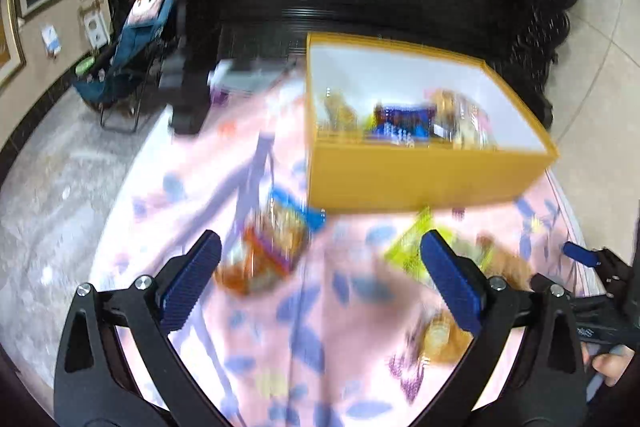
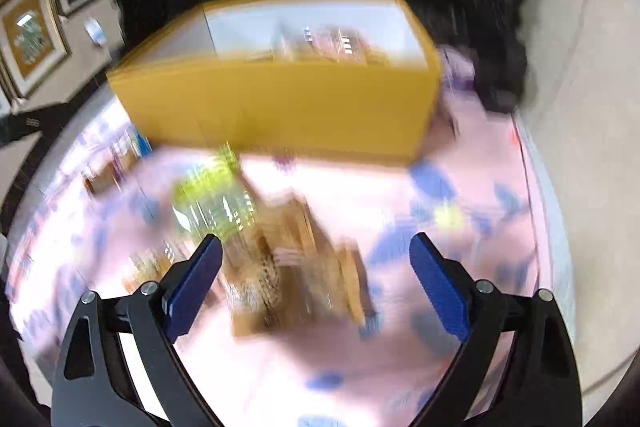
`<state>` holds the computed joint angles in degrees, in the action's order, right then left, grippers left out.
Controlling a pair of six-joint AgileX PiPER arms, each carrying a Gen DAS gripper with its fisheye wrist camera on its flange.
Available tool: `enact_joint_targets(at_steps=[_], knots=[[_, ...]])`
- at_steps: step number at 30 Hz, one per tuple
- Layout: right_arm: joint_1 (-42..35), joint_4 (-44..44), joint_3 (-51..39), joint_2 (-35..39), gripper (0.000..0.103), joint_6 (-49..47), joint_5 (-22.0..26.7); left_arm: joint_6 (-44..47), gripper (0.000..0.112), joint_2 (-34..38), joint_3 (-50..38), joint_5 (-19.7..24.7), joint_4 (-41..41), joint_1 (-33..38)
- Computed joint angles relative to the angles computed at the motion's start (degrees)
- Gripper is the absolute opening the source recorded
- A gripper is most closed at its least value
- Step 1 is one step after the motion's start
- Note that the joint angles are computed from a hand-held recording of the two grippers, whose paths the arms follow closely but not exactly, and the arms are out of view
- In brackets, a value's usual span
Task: Organize snacks
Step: 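Grasp the brown nut bag with right tool while left tool grasps cartoon-printed bag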
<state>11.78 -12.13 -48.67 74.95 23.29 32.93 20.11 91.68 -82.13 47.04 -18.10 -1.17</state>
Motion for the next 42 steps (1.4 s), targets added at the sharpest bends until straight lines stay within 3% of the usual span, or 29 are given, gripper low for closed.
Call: enact_joint_targets(at_steps=[4, 7, 12, 16, 18, 20, 23, 25, 29, 35, 42], knots=[[-3.4, 11.2, 5.9, -2.2, 0.095, -5.3, -1.9, 1.7, 0.101, -5.4, 11.5, -3.8, 1.9, 2.4], [-1.9, 10.0, 7.3, -1.7, 0.095, -2.3, -3.5, 5.3, 0.101, -6.3, 15.3, -2.6, -1.0, 7.4], [3.1, -3.5, 6.2, 3.3, 0.100, 12.5, -6.7, 8.9, 0.101, -5.7, 15.7, 0.5, -5.3, 12.7], [9.0, -21.6, 3.7, 8.1, 0.102, 29.0, -4.6, 10.4, 0.101, -7.2, 16.6, 0.0, -5.7, 13.3], [9.7, -24.2, 3.9, 8.4, 0.102, 30.8, -5.3, 10.0, 0.101, -7.2, 16.2, 0.3, -5.5, 13.2], [9.7, -24.1, 4.4, 7.6, 0.094, 30.0, -5.9, 10.2, 0.101, -7.0, 15.9, 0.8, -5.6, 13.3], [10.8, -21.9, 4.8, 5.5, 0.060, 27.6, -4.3, 9.5, 0.101, -6.7, 15.3, 0.8, -5.0, 13.0], [12.0, -21.5, 6.1, 3.6, 0.055, 27.9, -3.3, 9.0, 0.101, -6.9, 14.8, 0.9, -4.6, 13.2], [15.2, -20.5, 10.9, -2.4, 0.054, 29.4, -1.2, 8.1, 0.101, -6.3, 13.5, 0.7, -3.0, 13.4], [17.8, -20.9, 14.6, -6.8, 0.055, 32.0, -0.2, 3.5, 0.101, 4.4, 3.5, -2.4, 3.7, 6.6], [17.4, -20.3, 15.1, -7.1, 0.056, 31.3, -1.3, 2.8, 0.101, 22.1, -14.2, 1.1, 8.7, 0.0]])
